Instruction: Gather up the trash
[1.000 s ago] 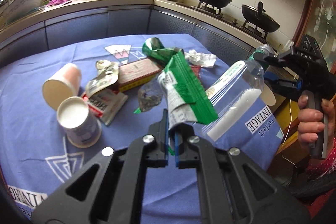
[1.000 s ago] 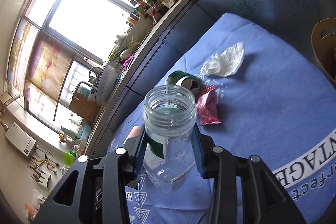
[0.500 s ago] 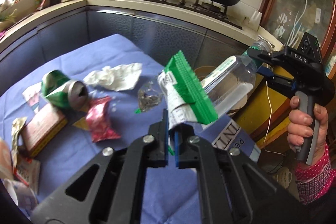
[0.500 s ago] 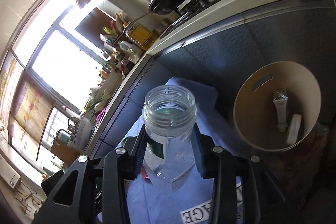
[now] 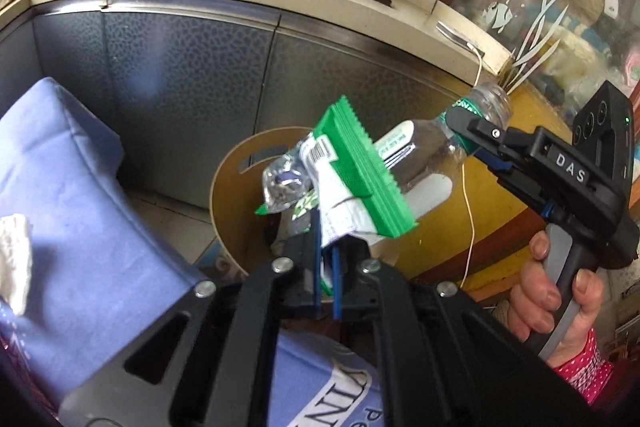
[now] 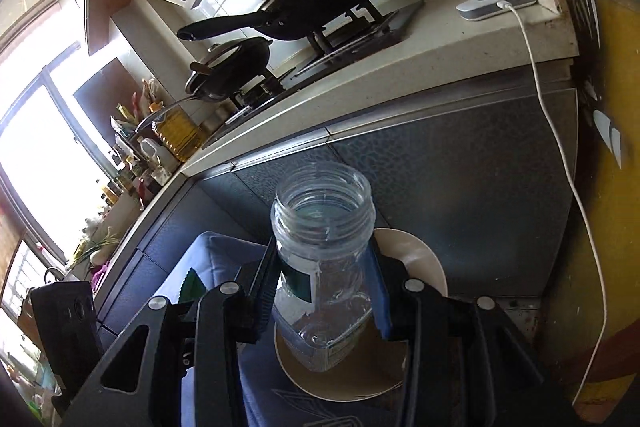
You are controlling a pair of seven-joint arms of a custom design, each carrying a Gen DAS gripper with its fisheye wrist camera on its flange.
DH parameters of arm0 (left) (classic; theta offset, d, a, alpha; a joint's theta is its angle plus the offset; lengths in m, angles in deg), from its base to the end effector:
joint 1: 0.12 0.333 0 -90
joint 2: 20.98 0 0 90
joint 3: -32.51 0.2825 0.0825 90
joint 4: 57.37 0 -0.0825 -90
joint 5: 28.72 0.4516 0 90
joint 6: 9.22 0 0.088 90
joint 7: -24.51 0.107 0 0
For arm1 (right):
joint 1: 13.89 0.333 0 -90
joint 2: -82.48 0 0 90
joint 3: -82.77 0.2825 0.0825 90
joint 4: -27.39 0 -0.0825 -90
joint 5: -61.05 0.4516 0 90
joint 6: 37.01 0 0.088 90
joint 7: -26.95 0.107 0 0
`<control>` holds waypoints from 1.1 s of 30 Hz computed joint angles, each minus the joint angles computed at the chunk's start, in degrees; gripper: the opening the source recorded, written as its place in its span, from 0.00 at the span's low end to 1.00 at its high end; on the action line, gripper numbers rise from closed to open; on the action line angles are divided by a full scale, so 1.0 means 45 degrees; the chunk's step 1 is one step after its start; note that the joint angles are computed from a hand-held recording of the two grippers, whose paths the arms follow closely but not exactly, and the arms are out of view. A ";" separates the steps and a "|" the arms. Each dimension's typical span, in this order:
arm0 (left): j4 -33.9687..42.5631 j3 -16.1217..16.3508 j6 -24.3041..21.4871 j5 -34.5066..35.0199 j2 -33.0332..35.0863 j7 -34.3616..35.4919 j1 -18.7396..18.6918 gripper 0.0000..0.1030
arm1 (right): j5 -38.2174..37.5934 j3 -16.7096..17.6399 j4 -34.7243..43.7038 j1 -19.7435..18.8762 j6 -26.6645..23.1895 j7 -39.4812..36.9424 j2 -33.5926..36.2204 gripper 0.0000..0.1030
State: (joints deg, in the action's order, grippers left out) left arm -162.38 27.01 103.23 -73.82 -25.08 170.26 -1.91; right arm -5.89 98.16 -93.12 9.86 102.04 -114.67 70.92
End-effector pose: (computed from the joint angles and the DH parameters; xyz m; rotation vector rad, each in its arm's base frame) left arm 0.6213 -0.1274 0.5473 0.9835 -2.6597 1.1430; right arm 0.4713 0.3871 0.5070 -0.7852 1.9524 -0.6031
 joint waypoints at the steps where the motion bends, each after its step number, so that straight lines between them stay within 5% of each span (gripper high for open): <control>1: 0.0062 -0.0068 0.0043 0.0165 0.0141 -0.0167 -0.0050 0.04 | 0.0058 -0.0035 -0.0003 -0.0011 0.0077 -0.0028 0.0114 0.38; 10: 0.0162 -0.0596 0.1024 0.2018 0.1139 -0.1450 -0.0427 0.05 | 0.0236 -0.0250 0.0587 0.0382 -0.0113 -0.0345 0.1298 0.38; 15: -0.0001 -0.0550 0.1101 0.2269 0.0955 -0.1756 -0.0363 0.38 | 0.0329 -0.0532 0.0882 0.0703 0.0009 -0.0546 0.1741 0.39; 17: -0.0216 -0.0509 0.1415 0.2186 0.0764 -0.1556 -0.0331 0.41 | 0.0161 -0.0696 0.0787 0.0673 0.0806 -0.0015 0.1778 0.44; 20: -0.0451 -0.0363 0.1422 0.1927 0.0460 -0.1455 -0.0243 0.42 | 0.0048 -0.0665 0.0921 0.0765 0.0676 0.0315 0.1821 0.53; 33: -0.2509 0.1309 0.0986 -0.0375 -0.2413 0.0515 0.0856 0.42 | -0.0597 -0.0460 0.2965 0.1704 -0.0523 -0.0295 0.2646 0.53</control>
State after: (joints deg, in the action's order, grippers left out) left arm -173.67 32.90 107.66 -75.51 -35.94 172.58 1.94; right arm -8.58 96.09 -79.78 17.53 99.68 -116.00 82.83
